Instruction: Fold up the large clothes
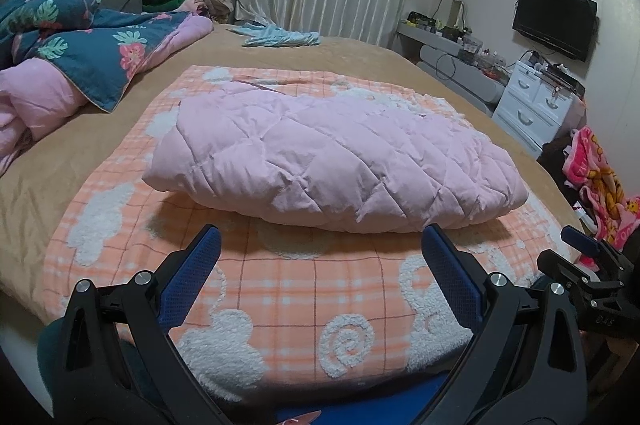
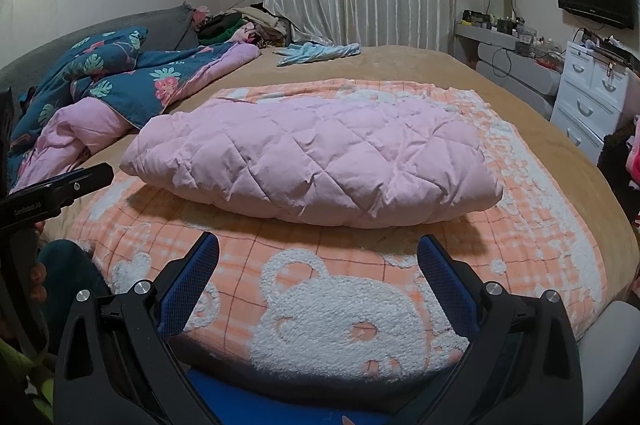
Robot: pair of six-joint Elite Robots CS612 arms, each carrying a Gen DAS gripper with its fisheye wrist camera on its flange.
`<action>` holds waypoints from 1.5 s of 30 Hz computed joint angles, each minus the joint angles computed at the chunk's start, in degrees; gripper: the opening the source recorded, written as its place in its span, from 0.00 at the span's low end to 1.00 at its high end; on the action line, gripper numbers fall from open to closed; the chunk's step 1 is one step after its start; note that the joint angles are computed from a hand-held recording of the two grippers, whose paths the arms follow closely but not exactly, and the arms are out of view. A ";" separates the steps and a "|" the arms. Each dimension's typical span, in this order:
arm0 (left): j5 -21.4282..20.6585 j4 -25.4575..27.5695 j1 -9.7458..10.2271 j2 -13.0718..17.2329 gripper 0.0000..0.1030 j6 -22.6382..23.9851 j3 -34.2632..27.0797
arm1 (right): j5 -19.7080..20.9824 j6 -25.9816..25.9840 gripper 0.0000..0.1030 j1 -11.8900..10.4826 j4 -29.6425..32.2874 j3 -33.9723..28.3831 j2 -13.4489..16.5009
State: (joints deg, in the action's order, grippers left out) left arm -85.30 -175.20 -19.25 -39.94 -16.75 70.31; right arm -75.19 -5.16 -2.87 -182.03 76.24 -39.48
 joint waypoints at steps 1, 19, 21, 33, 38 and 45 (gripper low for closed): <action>-0.07 -0.10 0.01 0.02 0.91 0.03 0.00 | -0.01 0.00 0.96 0.00 -0.10 0.03 -0.02; -0.24 -0.43 0.00 -0.35 0.91 0.29 0.12 | -0.13 -0.39 0.96 0.16 -0.61 -0.15 -0.14; -0.06 -0.49 -0.03 -0.37 0.91 0.24 0.17 | -0.15 -0.26 0.96 0.17 -0.42 -0.20 -0.17; -0.01 0.51 0.06 -0.50 0.91 0.66 0.04 | -0.47 0.02 0.96 0.18 -1.09 0.14 -0.28; 0.07 0.78 0.12 -0.39 0.91 0.42 0.04 | -0.73 0.03 0.96 0.21 -1.31 0.26 -0.33; 0.26 1.55 0.21 -0.27 0.91 0.14 -0.06 | -0.62 -0.05 0.96 0.20 -1.13 0.22 -0.32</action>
State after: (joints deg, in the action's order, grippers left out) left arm -85.04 -173.65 -19.05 -40.21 -16.60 70.25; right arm -75.81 -5.22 -2.67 -183.16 76.45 -39.80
